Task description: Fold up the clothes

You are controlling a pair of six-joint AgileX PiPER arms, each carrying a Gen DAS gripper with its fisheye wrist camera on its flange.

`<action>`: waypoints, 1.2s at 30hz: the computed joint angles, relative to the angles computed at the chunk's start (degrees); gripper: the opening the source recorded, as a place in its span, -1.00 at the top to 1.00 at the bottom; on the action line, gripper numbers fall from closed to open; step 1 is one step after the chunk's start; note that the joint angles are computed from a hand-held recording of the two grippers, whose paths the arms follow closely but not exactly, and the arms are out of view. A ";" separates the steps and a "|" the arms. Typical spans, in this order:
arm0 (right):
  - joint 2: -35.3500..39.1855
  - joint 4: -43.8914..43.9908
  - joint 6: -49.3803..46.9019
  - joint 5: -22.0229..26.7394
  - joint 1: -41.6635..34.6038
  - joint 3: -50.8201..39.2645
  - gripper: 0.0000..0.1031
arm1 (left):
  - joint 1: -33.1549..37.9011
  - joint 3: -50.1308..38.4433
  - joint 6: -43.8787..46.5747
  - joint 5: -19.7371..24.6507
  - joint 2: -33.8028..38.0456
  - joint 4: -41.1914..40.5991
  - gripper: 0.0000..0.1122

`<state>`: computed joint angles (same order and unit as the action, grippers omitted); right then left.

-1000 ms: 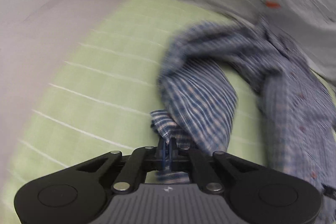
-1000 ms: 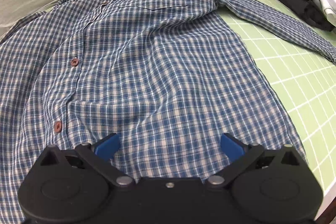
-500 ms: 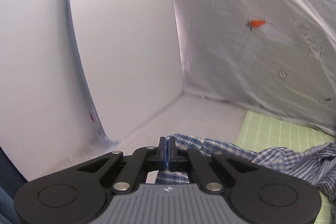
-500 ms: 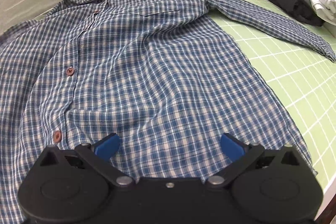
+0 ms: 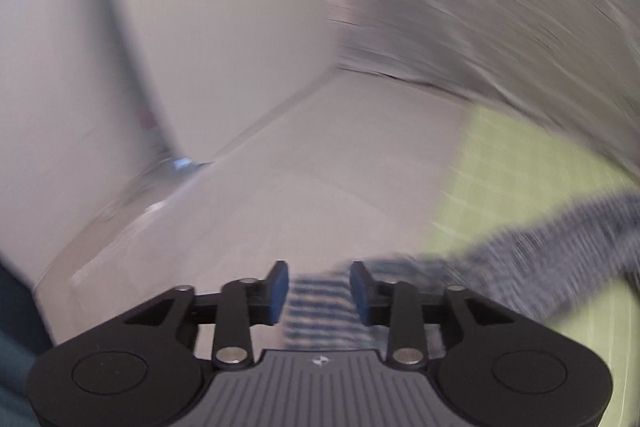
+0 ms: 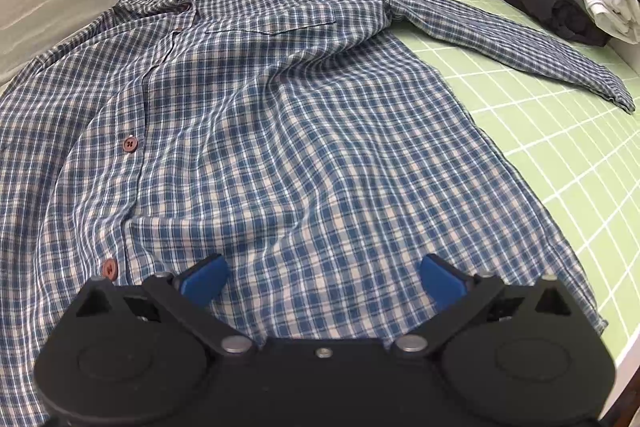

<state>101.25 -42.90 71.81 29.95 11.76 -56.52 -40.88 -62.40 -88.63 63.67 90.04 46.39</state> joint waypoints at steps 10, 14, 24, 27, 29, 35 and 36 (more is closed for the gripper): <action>0.94 -1.54 2.41 0.52 0.61 -0.95 -1.00 | -7.30 -11.36 19.20 -5.11 18.22 -0.73 -0.33; 0.92 -2.19 3.29 0.55 0.74 -0.82 -1.00 | -7.47 -15.95 20.92 -3.69 23.54 0.52 -0.33; 1.27 -4.58 7.29 1.33 1.78 -0.79 -1.00 | -0.81 -15.04 15.77 -8.59 19.84 -0.60 0.97; 1.46 -4.35 7.33 1.63 1.86 -1.11 -1.00 | 2.69 -15.41 17.20 -10.11 17.04 1.19 0.97; 1.54 -4.34 7.57 1.82 1.92 -1.22 -1.00 | 5.13 -15.76 16.68 -11.20 15.59 3.48 0.94; 1.97 -3.88 7.77 2.52 2.04 -1.95 -1.00 | 13.20 -22.12 14.73 -7.87 19.25 8.66 0.69; 2.03 -3.54 7.45 2.59 1.96 -2.11 -1.00 | 13.93 -21.59 13.77 -7.97 19.01 8.93 0.64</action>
